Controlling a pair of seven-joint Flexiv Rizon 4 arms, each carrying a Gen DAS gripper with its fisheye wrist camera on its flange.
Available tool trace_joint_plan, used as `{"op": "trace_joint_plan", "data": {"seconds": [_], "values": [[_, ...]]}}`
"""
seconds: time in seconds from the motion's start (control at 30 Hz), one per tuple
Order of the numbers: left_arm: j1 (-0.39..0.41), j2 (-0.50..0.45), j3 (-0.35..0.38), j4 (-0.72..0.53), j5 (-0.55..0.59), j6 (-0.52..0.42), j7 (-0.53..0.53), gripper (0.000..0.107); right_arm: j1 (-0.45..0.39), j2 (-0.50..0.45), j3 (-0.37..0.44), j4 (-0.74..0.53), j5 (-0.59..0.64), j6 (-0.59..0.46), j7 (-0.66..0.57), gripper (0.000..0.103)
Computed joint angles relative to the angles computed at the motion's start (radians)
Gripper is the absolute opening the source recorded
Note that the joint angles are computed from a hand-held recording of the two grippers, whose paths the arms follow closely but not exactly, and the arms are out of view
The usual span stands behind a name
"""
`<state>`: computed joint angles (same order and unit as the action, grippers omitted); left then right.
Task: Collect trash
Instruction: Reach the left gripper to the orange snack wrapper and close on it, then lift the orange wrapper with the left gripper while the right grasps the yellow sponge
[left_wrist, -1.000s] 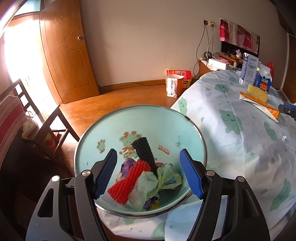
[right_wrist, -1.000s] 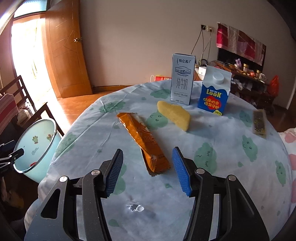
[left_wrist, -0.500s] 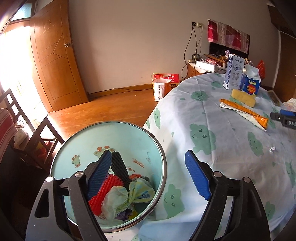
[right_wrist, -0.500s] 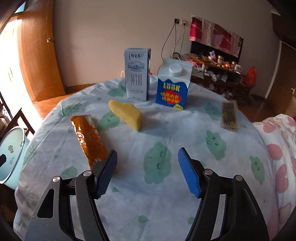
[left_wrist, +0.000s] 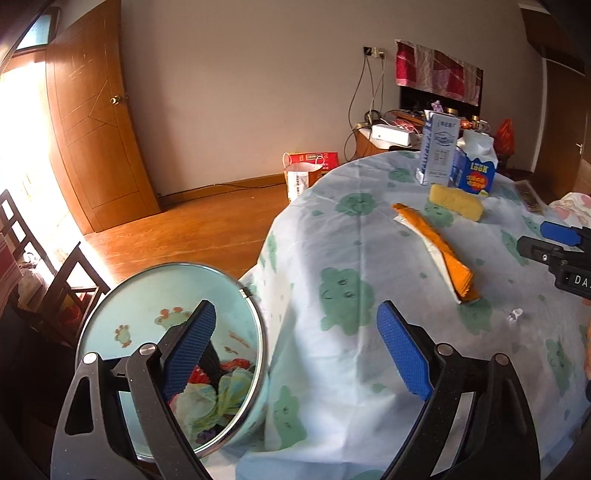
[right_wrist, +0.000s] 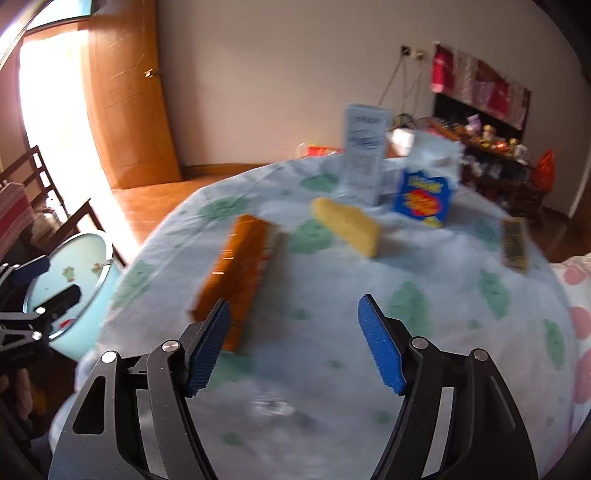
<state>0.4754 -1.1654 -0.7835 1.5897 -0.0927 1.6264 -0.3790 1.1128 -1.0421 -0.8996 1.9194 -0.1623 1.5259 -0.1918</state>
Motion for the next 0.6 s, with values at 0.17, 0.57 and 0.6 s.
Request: {"op": "trace_joint_plan", "data": {"seconds": [0.17, 0.57, 0.6], "values": [[-0.034, 0.009, -0.01, 0.044, 0.025, 0.024, -0.008, 0.087, 0.076, 0.01, -0.059, 0.22, 0.123, 0.061, 0.071, 0.072], [-0.235, 0.072, 0.152, -0.001, -0.028, -0.123, -0.036, 0.03, 0.127, -0.013, -0.055, 0.378, 0.325, 0.162, 0.001, 0.075], [-0.245, 0.075, 0.164, -0.007, -0.042, -0.141, -0.028, 0.016, 0.136, -0.007, -0.06, 0.38, 0.331, 0.158, -0.011, 0.075]]}}
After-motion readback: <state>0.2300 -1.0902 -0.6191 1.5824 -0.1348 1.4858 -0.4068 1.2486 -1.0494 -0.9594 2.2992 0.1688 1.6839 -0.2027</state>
